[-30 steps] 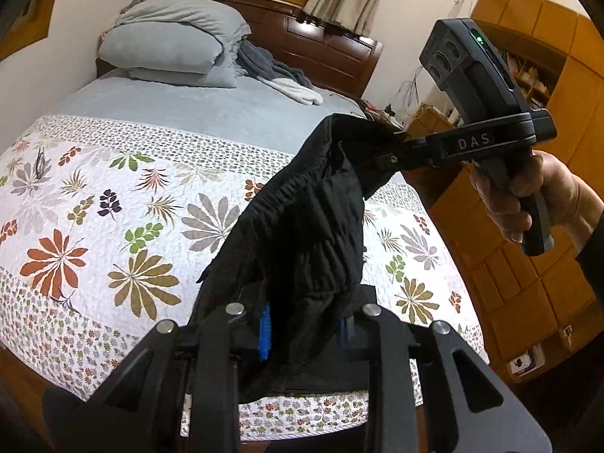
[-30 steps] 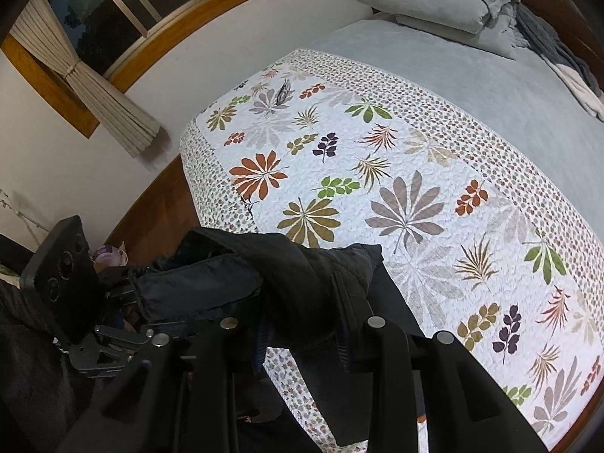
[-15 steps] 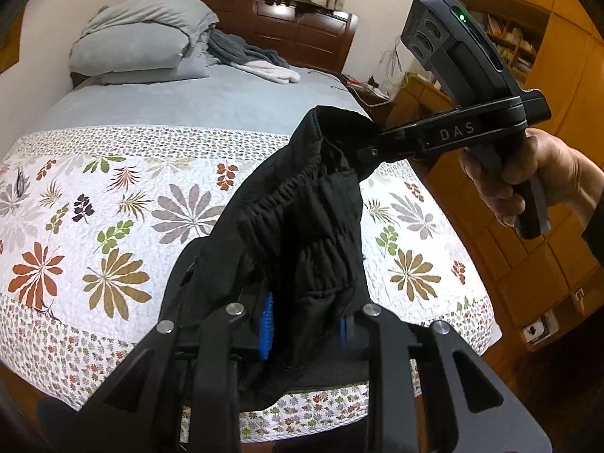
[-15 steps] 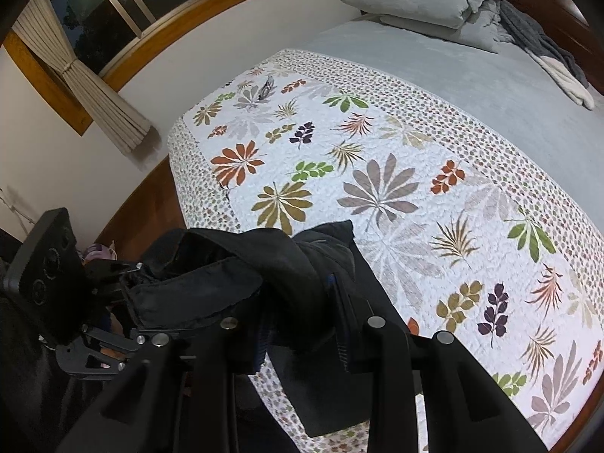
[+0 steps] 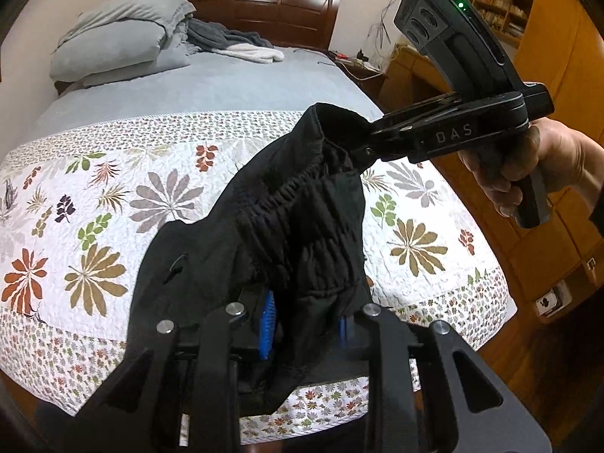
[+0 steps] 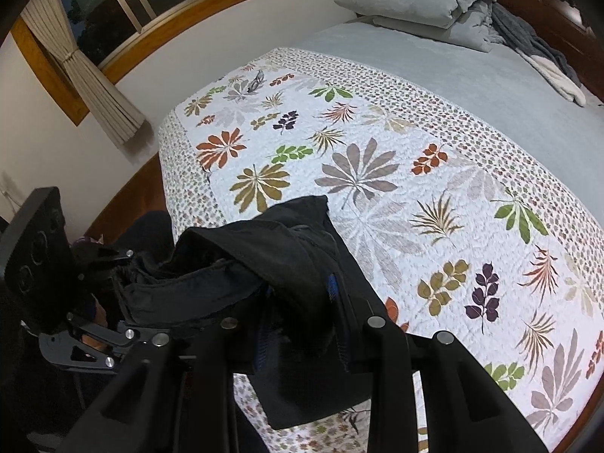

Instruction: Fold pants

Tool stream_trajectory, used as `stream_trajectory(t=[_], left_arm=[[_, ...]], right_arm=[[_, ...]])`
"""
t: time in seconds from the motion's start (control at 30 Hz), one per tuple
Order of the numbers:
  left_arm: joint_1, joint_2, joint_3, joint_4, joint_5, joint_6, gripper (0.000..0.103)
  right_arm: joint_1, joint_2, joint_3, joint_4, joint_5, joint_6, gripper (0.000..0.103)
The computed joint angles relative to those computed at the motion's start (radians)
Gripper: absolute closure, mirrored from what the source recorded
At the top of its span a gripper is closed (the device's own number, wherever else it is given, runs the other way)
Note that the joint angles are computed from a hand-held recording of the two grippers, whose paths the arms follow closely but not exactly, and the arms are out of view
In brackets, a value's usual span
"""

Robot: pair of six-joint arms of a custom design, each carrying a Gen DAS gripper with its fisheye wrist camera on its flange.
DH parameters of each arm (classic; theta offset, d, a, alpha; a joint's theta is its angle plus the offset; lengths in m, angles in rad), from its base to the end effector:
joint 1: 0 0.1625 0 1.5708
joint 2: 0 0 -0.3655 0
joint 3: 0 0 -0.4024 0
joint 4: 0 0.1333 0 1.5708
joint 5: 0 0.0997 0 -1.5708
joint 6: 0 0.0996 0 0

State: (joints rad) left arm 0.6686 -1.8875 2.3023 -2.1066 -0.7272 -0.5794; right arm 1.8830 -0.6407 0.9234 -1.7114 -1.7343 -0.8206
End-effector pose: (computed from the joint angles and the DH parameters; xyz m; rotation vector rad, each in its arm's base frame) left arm -0.1548 -0.3870 0.2940 0.3295 2.4401 -0.8554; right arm 0.3462 -0.6913 0.1573 1.6285 -2.5283 -0.2691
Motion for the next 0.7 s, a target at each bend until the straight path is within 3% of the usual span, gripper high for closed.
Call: stream_trajectory(t=[0.7], left_arm=[[0.064, 0.182, 0.036, -0.164, -0.058, 0.051, 0.08]], right_arm=[[-0.075, -0.053, 0.15, -0.138, -0.089, -0.226, 0.074]])
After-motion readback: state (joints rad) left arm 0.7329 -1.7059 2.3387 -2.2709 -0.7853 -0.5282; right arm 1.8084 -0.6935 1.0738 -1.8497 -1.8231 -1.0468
